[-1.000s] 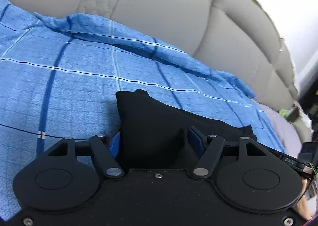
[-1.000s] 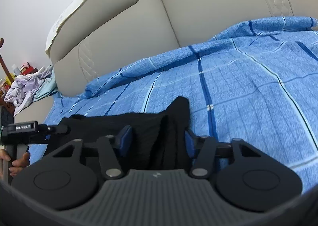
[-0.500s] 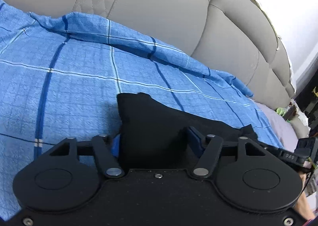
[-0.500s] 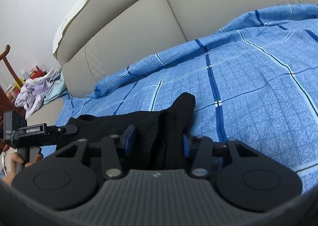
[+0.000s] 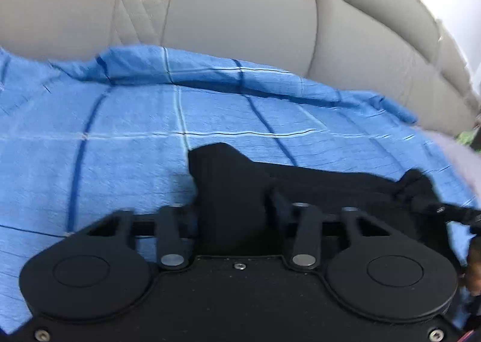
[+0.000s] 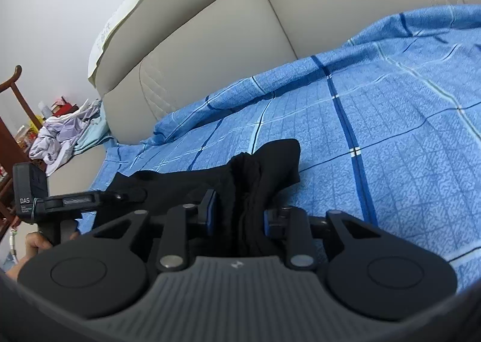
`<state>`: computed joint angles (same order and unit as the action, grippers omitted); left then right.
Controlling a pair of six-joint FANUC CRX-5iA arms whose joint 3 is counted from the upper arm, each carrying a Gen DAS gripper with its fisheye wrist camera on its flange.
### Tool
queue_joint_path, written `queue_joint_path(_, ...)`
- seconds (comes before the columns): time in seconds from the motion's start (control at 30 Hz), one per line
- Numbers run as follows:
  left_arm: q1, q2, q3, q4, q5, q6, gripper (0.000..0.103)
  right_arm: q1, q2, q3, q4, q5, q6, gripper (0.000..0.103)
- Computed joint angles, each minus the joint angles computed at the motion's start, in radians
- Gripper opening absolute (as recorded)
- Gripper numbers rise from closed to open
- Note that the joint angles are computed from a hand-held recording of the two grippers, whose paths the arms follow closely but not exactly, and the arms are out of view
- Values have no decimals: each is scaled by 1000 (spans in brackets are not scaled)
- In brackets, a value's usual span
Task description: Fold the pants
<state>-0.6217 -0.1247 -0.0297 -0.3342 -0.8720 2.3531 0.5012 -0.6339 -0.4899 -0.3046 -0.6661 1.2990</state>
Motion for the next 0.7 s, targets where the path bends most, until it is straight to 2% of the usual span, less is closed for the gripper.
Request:
queue_joint_path(0.03, -15, -3, 8, -26, -12, 26, 25, 54, -19, -30, 97, 28, -84, 28)
queue_joint_path(0.1, -54, -1, 37, -96, -48, 67, 19, 151, -45, -79, 294, 62, -253, 26)
queue_joint_path(0.17, -96, 6, 71, -176, -84, 102, 17, 230, -48, -114, 493, 75, -398, 25)
queue_joint_path(0.27, -115, 22, 115, -247, -124, 114, 17, 270, -9, -120, 664, 94, -512, 25)
queue_joint_path(0.5, -6, 72, 178, -206, -122, 56, 17, 243, 164, -23, 735, 143, -526, 25)
queue_joint_path(0.7, 65, 122, 198, -172, -115, 43, 18, 218, 281, 63, 702, 166, -469, 25)
